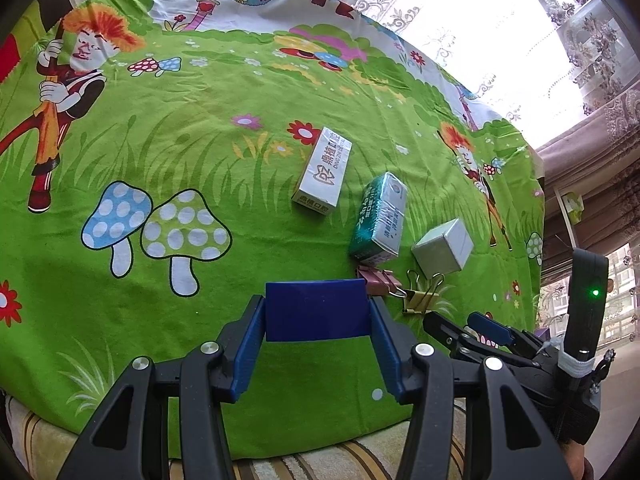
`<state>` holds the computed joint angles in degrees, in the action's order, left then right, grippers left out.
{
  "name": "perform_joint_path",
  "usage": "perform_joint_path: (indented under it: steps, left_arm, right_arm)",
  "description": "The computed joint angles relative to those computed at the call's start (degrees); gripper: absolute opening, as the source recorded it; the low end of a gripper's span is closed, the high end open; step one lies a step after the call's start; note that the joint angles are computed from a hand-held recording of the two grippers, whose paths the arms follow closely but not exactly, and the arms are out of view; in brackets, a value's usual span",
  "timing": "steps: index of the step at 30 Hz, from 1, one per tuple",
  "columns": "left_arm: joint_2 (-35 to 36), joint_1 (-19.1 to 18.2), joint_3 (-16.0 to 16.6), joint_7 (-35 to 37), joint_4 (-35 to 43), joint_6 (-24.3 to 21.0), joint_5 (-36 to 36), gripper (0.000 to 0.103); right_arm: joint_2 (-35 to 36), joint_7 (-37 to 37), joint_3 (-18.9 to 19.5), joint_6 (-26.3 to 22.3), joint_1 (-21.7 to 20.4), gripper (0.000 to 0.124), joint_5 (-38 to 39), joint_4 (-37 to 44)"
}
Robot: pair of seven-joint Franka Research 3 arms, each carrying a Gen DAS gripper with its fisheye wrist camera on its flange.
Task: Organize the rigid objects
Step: 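Grasp the gold binder clip with the right tool while the left tool holds the blue box, then carry the blue box and gold clip over the storage box and open both tools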
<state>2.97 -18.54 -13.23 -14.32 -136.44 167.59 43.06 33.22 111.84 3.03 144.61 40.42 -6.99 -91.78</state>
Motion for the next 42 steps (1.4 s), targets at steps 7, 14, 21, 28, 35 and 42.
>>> perform_joint_path:
  steps: [7, 14, 21, 28, 35, 42]
  left_arm:
    - [0.0, -0.1, 0.2, -1.3, 0.0, 0.0, 1.2, 0.052]
    - [-0.1, -0.1, 0.0, -1.9, 0.1, -0.3, 2.1, 0.052]
    - [0.3, -0.3, 0.1, -3.0, 0.8, -1.4, 3.5, 0.052]
    - [0.8, -0.7, 0.2, -3.3, 1.8, -2.6, 4.8, 0.052]
    - [0.8, -1.5, -0.6, -2.5, 3.4, -5.6, 5.4, 0.052]
    - [1.0, -3.0, -1.6, -1.4, 5.5, -7.8, 4.9, 0.052]
  right_arm:
    - [1.3, -5.8, 1.4, 0.8, 0.8, 0.073, 0.1, 2.1]
    - [3.4, -5.5, 0.9, 0.2, 1.2, 0.066, 1.5, 4.7]
    - [5.2, -5.9, 0.6, 0.0, 1.6, 0.047, 1.8, 7.1]
    - [4.0, -6.7, 0.9, 2.3, 1.1, 0.036, 3.2, 4.9]
    - [0.0, -5.9, 0.5, 6.4, 0.9, 0.036, 3.4, -0.9]
    - [-5.6, -5.2, 0.6, 11.4, -0.1, 0.036, 3.0, -8.7]
